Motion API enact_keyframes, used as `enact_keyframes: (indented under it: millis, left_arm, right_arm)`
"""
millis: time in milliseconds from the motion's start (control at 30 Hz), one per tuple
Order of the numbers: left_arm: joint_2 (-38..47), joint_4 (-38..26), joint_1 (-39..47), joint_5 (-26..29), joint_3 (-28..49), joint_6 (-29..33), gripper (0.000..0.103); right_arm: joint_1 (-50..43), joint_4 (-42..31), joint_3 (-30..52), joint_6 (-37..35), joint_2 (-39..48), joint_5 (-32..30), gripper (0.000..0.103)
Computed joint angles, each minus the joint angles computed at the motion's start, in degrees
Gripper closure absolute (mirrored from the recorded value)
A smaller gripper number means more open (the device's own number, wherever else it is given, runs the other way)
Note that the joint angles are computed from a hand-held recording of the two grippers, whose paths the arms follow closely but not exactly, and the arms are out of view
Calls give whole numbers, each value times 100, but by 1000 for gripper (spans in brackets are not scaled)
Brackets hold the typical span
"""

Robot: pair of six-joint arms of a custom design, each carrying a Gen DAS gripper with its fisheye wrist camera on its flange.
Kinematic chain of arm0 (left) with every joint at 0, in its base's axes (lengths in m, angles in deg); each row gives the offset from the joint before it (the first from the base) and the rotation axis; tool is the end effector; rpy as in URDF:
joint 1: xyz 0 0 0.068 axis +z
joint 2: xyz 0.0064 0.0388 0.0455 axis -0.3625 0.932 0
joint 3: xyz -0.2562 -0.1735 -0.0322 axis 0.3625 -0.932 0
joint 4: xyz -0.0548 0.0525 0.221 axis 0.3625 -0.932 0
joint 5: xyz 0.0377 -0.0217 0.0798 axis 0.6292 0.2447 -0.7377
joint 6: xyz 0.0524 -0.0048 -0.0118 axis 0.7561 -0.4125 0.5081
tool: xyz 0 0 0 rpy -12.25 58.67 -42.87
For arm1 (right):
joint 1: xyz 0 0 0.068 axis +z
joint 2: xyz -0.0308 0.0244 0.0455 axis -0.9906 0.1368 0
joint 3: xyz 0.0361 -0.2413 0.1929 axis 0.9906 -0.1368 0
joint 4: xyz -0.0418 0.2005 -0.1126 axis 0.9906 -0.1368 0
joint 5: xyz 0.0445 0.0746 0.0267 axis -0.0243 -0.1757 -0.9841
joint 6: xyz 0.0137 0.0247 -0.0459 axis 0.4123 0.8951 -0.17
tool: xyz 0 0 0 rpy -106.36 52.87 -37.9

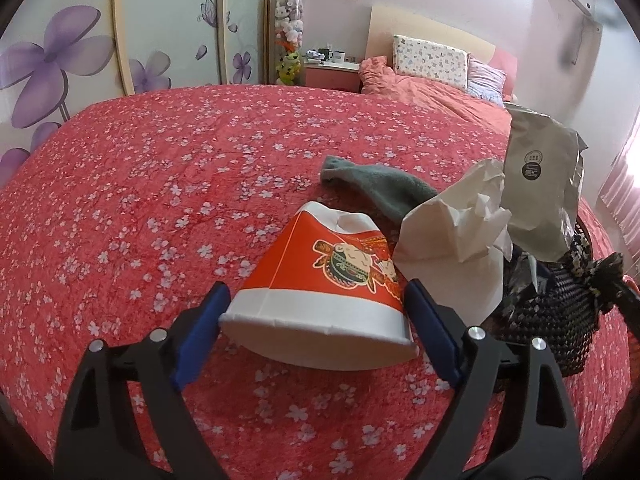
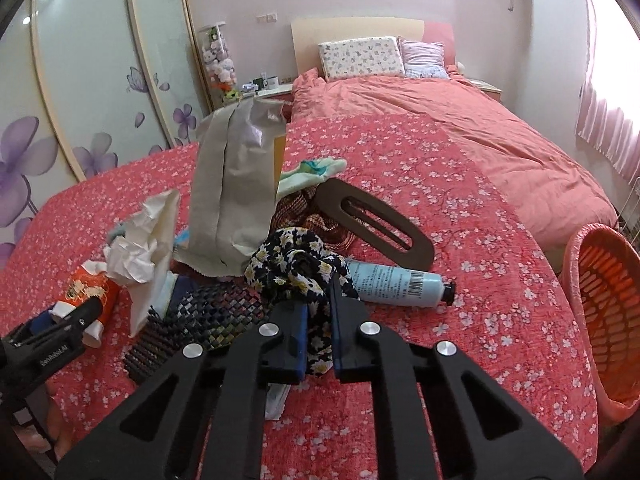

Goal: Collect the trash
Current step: 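Carry the cup and cloth to the orange basket and release both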

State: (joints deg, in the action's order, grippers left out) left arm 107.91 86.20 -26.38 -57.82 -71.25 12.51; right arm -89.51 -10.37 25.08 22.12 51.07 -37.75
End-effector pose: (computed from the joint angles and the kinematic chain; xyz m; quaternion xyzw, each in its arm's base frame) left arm 0.1863 -0.0066 0.1065 -0.2162 0.9071 0.0417 0.3586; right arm 0.2204 -0.0156 0.1532 -0.0961 0.9108 0.1104 0.3861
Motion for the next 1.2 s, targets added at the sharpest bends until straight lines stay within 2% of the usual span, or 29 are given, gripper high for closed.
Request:
enact_keyframes:
  millis: [133, 300, 600, 833, 1000, 1200]
  left_arm:
    - [-268, -43, -99, -127, -128, -7, 18]
    - [-861, -543, -388, -399, -163, -108, 18]
    - [-2217, -2003, -1191, -925, -2, -544, 18]
    - [-3313, -3385, -2082, -1324, 349, -977, 18]
    - [-3707, -4211, -2782, -1652, 758, -1321, 18]
    - [-3685, -4772, -3532, -1941, 1357, -1552, 18]
  right_arm:
    - [-196, -149, 6, -91, -181, -165, 94]
    - [-521, -276, 23, -233, -331, -429, 95]
    - [-1262, -634, 40, -563, -733, -1022, 95]
    - [-2112, -1238, 291, -909, -1039, -1666, 95]
    - [-2692, -1533, 506, -1133, -1096, -2096, 95]
    - [-3357, -1795, 847, -1314, -970, -2541, 95]
